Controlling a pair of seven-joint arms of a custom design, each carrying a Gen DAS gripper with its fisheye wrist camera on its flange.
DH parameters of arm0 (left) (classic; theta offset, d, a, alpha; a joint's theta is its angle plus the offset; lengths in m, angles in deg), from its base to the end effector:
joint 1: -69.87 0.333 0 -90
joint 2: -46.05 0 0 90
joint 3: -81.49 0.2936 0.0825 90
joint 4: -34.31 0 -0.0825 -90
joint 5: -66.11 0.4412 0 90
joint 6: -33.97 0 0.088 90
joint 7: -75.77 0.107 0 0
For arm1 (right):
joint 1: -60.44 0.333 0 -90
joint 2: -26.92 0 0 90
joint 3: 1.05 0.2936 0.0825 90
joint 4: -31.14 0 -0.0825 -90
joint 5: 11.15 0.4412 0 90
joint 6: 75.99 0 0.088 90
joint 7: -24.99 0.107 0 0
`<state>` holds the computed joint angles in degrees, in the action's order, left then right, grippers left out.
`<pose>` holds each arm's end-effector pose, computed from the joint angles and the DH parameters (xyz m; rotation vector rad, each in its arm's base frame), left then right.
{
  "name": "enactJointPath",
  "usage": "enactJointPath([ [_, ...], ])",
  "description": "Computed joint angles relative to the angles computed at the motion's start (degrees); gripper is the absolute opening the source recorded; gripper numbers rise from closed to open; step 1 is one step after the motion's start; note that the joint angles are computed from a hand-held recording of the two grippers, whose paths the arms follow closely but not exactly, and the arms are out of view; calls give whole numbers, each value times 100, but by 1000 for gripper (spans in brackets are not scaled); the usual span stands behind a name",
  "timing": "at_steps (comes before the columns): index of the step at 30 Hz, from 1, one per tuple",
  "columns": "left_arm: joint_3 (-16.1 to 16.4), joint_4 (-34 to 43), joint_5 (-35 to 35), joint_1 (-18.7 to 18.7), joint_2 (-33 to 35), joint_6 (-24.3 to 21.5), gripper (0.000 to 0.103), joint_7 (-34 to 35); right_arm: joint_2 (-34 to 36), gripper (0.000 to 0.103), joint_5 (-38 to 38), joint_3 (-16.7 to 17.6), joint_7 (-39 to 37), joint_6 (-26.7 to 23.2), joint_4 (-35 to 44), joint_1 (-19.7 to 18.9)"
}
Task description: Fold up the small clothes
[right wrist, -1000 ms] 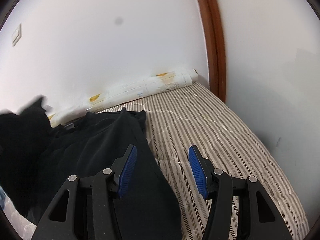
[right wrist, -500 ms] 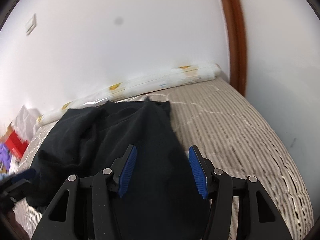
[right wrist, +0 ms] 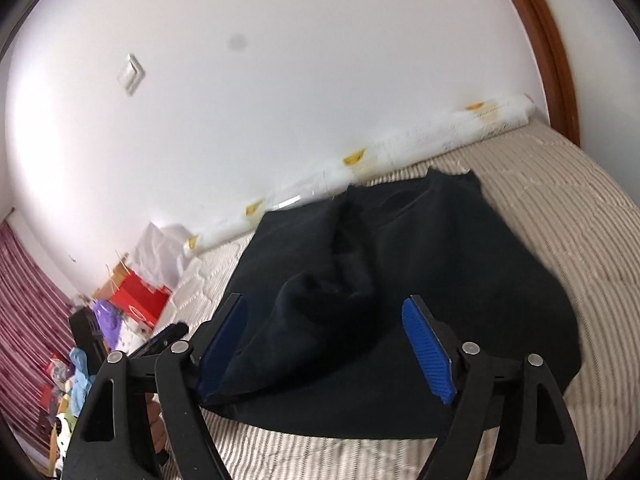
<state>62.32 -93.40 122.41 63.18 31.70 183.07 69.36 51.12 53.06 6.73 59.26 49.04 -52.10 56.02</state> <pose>0.5093 -0.2735 0.4852 -2.0184 1.2059 -0.9224 0.7612 0.0620 0.4623 -1.7490 1.0884 0.0974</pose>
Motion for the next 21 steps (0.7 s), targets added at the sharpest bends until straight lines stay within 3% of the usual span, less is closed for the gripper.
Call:
enactJointPath([
  [6, -82, -45, 210, 9, -118, -382, 63, 21, 229, 80, -769, 2, 882, 654, 121, 486],
  [9, -24, -96, 223, 21, -169, -215, 63, -130, 609, 79, -1141, 56, 1454, 832, 550, 656],
  [11, 16, -125, 99, 26, -186, -139, 63, -91, 691, 62, -1520, 54, 1756, 1195, 637, 820],
  [12, 20, -136, 67, 39, -191, -116, 63, -86, 680, 40, -1613, 104, 1739, 1367, 616, 836],
  [13, 26, -147, 37, 54, -195, -79, 63, -89, 674, 27, -1648, 184, 1620, 1461, 612, 810],
  [15, 35, -168, -52, 82, -195, -32, 63, -89, 574, 18, -1571, 355, 1166, 1831, 476, 738],
  [21, 9, -219, -157, 149, -209, 77, 63, -80, -83, 14, 157, 842, -1093, 2480, -209, 139],
])
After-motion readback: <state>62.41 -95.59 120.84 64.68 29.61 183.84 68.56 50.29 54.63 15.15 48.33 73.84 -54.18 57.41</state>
